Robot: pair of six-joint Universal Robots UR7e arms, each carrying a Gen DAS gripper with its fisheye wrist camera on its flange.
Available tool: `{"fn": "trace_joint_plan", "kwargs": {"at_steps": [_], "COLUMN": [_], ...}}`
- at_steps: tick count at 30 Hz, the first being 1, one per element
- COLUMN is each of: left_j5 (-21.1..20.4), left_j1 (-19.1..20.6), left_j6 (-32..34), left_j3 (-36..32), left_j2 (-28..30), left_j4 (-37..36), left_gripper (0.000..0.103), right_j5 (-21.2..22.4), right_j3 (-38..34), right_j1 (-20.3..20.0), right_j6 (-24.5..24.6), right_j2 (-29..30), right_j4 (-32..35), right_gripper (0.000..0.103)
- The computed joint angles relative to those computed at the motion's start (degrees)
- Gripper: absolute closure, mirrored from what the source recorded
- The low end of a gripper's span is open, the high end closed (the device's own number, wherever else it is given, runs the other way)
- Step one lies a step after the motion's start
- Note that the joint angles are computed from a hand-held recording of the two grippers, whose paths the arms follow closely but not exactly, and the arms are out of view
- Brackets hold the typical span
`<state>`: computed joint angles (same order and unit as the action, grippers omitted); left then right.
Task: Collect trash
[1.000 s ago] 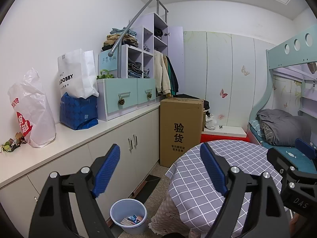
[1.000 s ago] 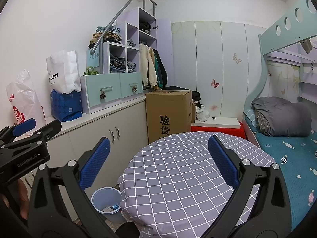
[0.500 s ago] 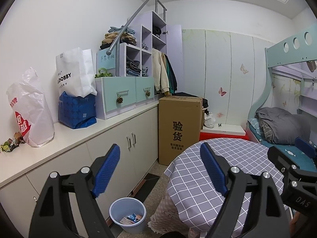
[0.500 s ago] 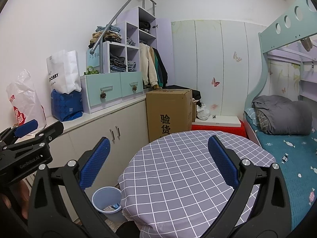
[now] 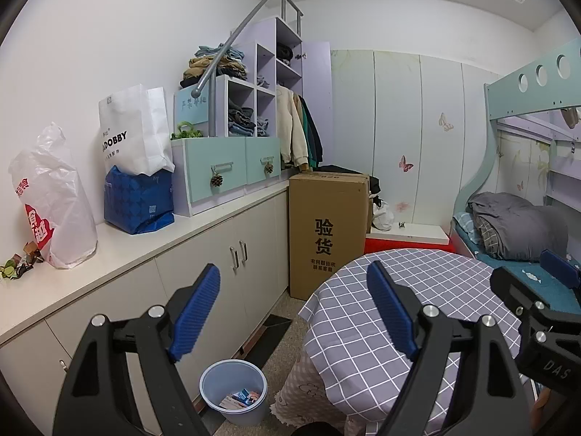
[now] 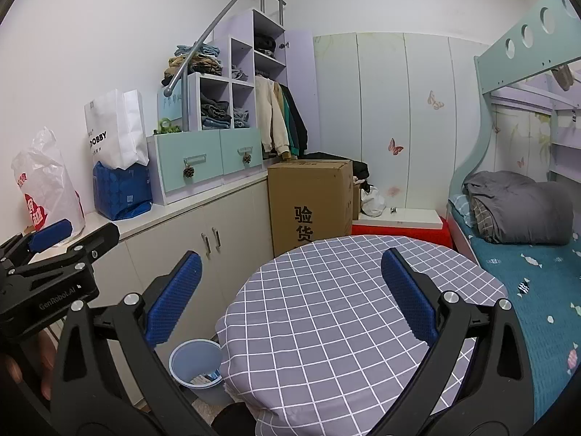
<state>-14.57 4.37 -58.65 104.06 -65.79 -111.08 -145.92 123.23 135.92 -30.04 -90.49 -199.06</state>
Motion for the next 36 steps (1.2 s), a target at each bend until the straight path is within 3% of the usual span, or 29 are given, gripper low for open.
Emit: {"fn": "trace_joint_plan", "kwargs": {"at_steps": [36], "left_j5": [-0.50], "left_j1": [0.95], "left_j6": [3.88], "left_j3": [-0.75], "left_j2": [1.73], "left_j4": [-2.85], "left_gripper": [0.022], "right_j5": [0.69], "right_j3": [-0.74], "right_j1": [-0.83], "right_j6": [3.39], "right_j2": [0.98], "right_j4": [2.39], "right_gripper": [0.006]}}
